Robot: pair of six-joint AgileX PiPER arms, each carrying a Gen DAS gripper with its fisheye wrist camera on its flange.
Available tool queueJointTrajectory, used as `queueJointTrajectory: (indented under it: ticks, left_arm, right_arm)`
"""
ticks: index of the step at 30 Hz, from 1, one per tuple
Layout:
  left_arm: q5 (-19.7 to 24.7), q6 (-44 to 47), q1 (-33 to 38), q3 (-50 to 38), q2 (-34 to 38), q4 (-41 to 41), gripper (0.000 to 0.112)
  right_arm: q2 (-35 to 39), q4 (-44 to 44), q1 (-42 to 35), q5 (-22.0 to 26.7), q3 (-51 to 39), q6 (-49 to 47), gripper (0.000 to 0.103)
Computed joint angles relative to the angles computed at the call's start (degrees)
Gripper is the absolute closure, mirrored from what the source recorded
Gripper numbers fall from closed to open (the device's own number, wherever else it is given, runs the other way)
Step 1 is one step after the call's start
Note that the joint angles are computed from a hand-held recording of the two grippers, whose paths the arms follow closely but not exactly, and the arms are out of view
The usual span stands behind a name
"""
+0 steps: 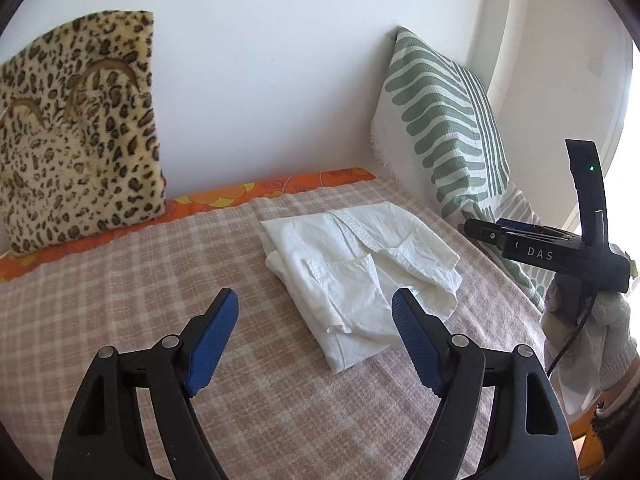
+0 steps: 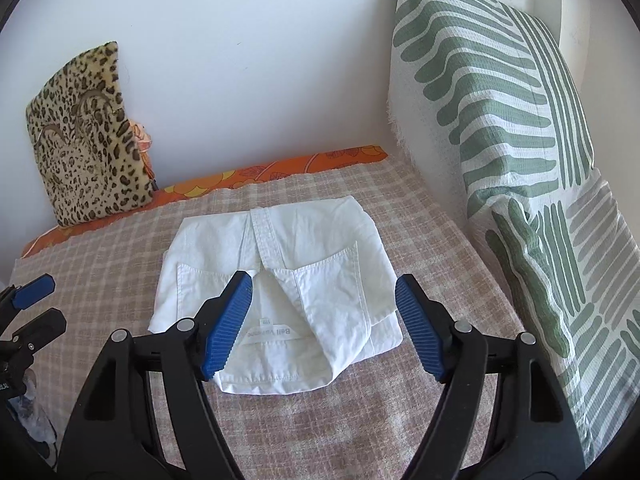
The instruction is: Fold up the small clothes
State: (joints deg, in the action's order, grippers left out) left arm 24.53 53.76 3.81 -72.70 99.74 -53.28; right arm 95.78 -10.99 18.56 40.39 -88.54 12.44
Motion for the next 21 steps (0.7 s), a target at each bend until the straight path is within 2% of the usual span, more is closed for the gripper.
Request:
queueJointTrajectory:
  ticks: [4, 9, 12, 15, 19, 21]
  left_arm:
    - [-0.5, 6.8, 1.1, 5.7, -5.0, -5.7, 0.032]
    - [-1.5, 13.4, 2.3, 11.4, -9.6, -11.0, 0.032]
    - [-1.8, 17.4, 3.0, 14.7, -12.3, -14.5, 0.032]
    - [-2.2, 18.1, 3.3, 17.3, -14.6, -14.3, 0.030]
    - [-5.4, 19.9, 2.1, 21.4, -18.1, -14.3, 0.027]
    - [-6.6, 23.5, 1.7, 23.5, -19.8, -16.8, 0.026]
  right_arm:
    - [-5.0, -4.8, 2.6, -2.9, 6.6, 6.4, 0.019]
    - [-10.5, -14.3, 6.2, -6.9, 15.3, 19.2, 0.014]
    - [-12.1, -19.6, 8.1, -7.2, 18.4, 26.3, 0.014]
    - [-13.4, -23.7, 10.1, -6.9, 20.7, 30.4, 0.014]
    - [-14.9, -29.3, 12.8, -6.8, 23.6, 36.3, 0.011]
    - [-15.3, -31.4, 13.7, -6.6, 24.5, 38.7, 0.011]
